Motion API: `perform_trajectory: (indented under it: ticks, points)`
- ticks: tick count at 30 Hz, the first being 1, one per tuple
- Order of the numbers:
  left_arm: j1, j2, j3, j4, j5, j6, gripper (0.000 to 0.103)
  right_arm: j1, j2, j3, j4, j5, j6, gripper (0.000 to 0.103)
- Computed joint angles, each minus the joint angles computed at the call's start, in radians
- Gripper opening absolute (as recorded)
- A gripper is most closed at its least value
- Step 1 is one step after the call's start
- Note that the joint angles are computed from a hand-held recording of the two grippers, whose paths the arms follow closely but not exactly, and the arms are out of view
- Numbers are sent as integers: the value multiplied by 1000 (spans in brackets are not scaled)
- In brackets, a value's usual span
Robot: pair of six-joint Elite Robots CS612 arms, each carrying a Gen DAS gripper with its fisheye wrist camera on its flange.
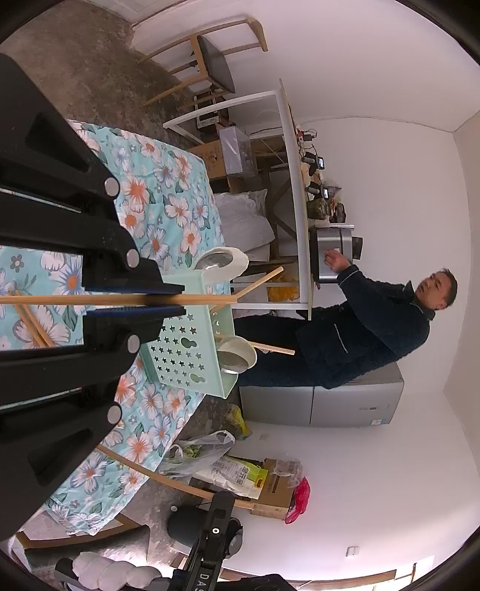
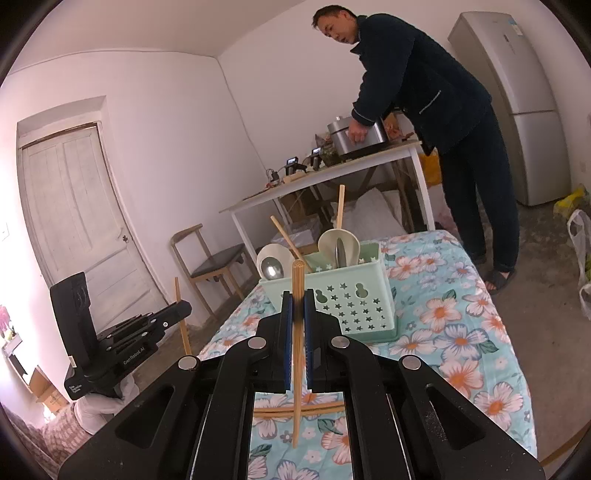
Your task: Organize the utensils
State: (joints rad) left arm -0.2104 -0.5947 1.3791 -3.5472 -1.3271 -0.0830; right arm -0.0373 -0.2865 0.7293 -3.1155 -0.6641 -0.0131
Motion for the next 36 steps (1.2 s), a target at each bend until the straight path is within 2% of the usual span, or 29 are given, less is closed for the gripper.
perform_trajectory:
  ticks: [22,36]
  points:
    - [1,-1,5,-2,3,-4,6,-1,-3,4,-2,-7,-3,4]
    - [-7,13,-34,48,6,12,5,0,5,-8,20,-1,-4,4]
